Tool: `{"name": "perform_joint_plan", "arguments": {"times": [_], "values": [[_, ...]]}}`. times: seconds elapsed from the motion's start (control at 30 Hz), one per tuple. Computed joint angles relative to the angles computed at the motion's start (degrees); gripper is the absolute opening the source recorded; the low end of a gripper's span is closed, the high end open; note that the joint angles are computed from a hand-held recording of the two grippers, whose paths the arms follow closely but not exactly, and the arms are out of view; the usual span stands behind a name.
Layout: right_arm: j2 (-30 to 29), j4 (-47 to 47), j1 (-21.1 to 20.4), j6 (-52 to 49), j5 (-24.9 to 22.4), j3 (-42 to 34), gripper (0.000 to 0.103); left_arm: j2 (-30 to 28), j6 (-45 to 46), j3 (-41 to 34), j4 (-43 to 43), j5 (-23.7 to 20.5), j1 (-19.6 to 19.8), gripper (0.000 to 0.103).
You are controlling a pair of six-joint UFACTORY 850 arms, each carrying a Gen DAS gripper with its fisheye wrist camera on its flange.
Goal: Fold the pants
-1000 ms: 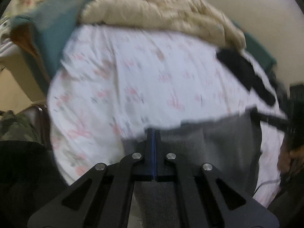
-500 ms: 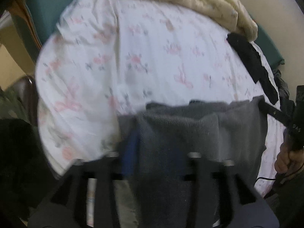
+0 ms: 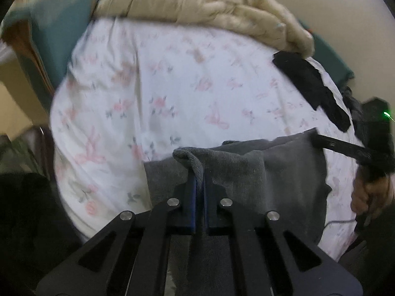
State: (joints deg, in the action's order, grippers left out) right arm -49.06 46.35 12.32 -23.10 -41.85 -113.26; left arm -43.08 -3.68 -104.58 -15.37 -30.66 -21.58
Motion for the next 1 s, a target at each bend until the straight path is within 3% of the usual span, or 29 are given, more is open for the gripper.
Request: {"name": "perform_joint_plan", "arguments": {"times": [0.2,0.3,0.37,0.53,0.57,0.6,0.63,0.67,0.7,0.73,0.77,0.87,0.97,1.0], "values": [[3.7,18.9,-2.4,-13.1,1.7,5.5,0.007,4.3,-1.4,4.1,-3.7,9.3,1.2,0.002],[2.5,14.6,-1.9,-8.4,5.3,3.1,0.007,-0.7,-4.8,-2.6,-1.1,6.1,1.6,0.002],[-0.4,4.9,-0.6,0.1,7.2,-0.5,0.007,-5.2,-9.7,-7.7,4.3,2.9,1.4,0.002],[-7.7,-7.6,1.0,10.3,4.1,-7.7,0.008,-13.4,-15.7,-15.0,11.4,-4.2,1.0,0.006],[-8.4,-7.1,0.8,10.5,3.3,-7.8,0.010,-13.5,-16.9,-14.7,12.1,-4.4,1.0,0.006],[-8.8,-7.1,0.6,11.5,2.8,-7.8,0.021,-14.1,-17.4,-15.2,12.0,-5.3,1.0,0.007],[-8.8,-8.3,0.5,13.6,3.0,-7.6,0.048,-14.1,-18.4,-15.1,12.6,-5.7,1.0,0.010],[-8.7,-11.2,0.5,17.0,3.3,-7.6,0.060,-14.3,-19.5,-15.5,13.8,-6.4,0.9,0.015],[-8.2,-12.0,0.2,18.8,3.7,-7.0,0.066,-14.7,-22.9,-16.6,17.2,-8.4,0.6,0.032],[-7.6,-10.5,-0.2,18.2,3.9,-6.3,0.066,-14.6,-25.6,-16.8,19.2,-9.3,0.6,0.051],[-7.2,-10.5,-0.5,18.7,3.7,-6.2,0.066,-13.7,-28.7,-15.9,20.4,-9.4,0.9,0.057],[-2.5,-10.4,-1.3,19.5,6.2,-1.5,0.066,-8.5,-33.3,-9.4,20.8,-4.8,1.4,0.059],[1.3,-8.5,-1.7,18.3,4.8,1.8,0.062,-2.8,-32.8,-3.1,23.0,0.5,0.2,0.059],[2.6,-5.4,-1.8,15.8,3.1,3.1,0.056,-1.2,-29.6,-1.4,21.9,2.6,-0.4,0.059]]}}
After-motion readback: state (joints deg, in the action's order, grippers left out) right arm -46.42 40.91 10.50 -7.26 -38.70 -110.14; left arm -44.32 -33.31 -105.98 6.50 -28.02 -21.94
